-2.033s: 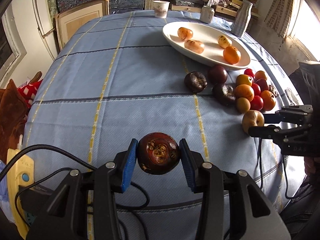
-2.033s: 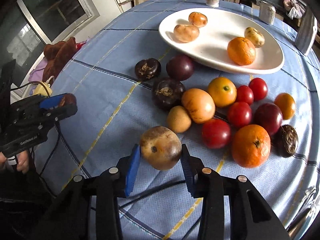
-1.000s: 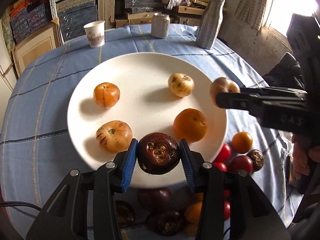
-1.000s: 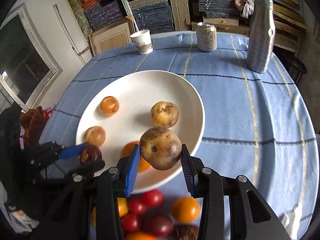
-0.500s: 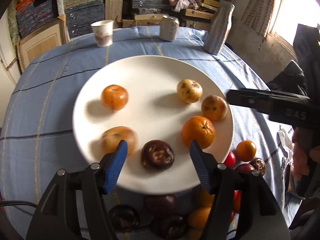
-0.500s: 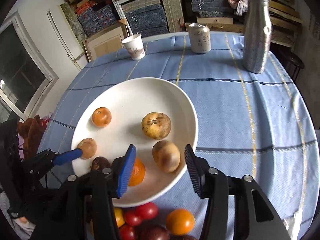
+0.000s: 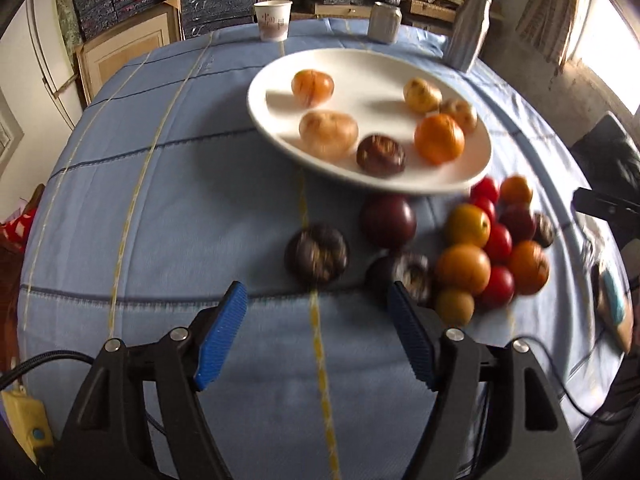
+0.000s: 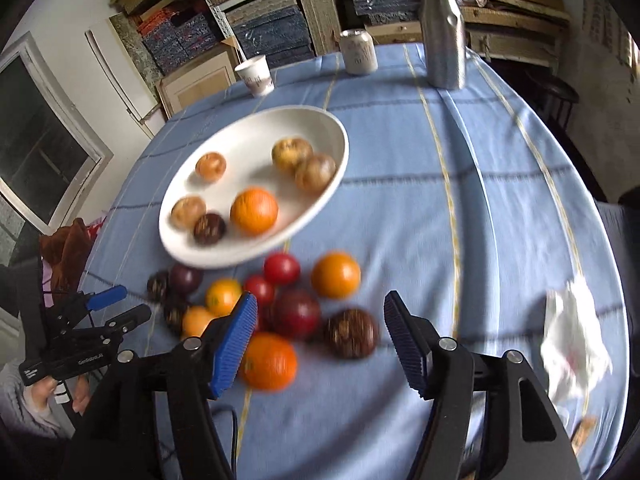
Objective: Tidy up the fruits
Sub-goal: 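Grasp the dark brown plum with the left tool, then carry the plum toward the plate with the left tool while the right tool grasps and carries an orange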
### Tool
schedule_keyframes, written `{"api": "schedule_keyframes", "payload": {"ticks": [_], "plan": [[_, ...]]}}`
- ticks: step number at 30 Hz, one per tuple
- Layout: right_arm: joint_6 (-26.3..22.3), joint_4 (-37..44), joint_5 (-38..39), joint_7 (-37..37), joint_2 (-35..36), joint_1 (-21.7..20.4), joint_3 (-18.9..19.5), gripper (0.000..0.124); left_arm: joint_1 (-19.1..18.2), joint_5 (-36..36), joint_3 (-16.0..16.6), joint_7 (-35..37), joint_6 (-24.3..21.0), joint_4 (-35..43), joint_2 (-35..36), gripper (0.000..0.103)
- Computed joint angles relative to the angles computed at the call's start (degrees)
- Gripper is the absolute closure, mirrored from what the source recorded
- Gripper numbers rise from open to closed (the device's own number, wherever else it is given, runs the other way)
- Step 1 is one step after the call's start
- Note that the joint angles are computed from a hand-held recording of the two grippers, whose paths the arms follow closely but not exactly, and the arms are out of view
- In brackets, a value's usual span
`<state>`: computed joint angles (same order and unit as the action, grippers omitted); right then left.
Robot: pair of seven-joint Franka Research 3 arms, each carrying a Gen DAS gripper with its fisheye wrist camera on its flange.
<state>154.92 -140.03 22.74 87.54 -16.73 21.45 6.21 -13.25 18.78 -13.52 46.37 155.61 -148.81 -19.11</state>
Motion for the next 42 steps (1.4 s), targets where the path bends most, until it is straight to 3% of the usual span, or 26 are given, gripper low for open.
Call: {"api": "schedule_keyframes", "payload": {"ticks": [5,11,21,23,25,26,27,36,42], "plan": [[-1.5,-2.88,-1.04,0.17,-3.67,0.42,0.69,0.056,1.81,1.62,-0.44,-3.03,1.43,-0.77,0.26,0.032],[-1.4,-6.22,-6.06,4.48,-8.67,-2.05,2.53,0.052,3.66,4.29,-0.07,-4.39,2.72,1.07,3.24,0.032],[-4.47,-9.62,-11.14,12.1,-13.68,-4.72,3.76,0.052,3.3,3.97,1.23,-1.52,6.5,3.32,8.26,0.032],[-4.81,-10.05,-11.75,13.0,-14.19,-4.86,3.89,0.052,3.6,4.13,1.15,-1.93,7.52,3.03,8.64,0.036],[-4.88,-10.24,-12.14,13.42,-14.44,-4.8,3.83,0.051,3.26,3.43,1.63,-0.82,9.16,2.51,8.61,0.047],[-4.84,-10.12,-12.16,13.38,-14.13,-4.59,3.71,0.052,2.54,1.75,2.28,0.85,9.97,2.18,8.53,0.061],[-4.73,-9.97,-11.99,13.1,-13.74,-4.22,3.46,0.051,2.06,0.48,2.61,2.1,10.14,2.02,8.4,0.063],[-2.78,-4.97,-4.78,1.93,-4.91,2.95,0.15,0.052,1.88,-1.26,1.63,1.0,7.6,-2.83,-0.44,0.063],[-3.68,-0.83,-1.46,-2.41,0.95,4.0,0.8,0.052,1.74,-1.91,1.1,-1.24,2.68,-7.07,-9.44,0.063]]}}
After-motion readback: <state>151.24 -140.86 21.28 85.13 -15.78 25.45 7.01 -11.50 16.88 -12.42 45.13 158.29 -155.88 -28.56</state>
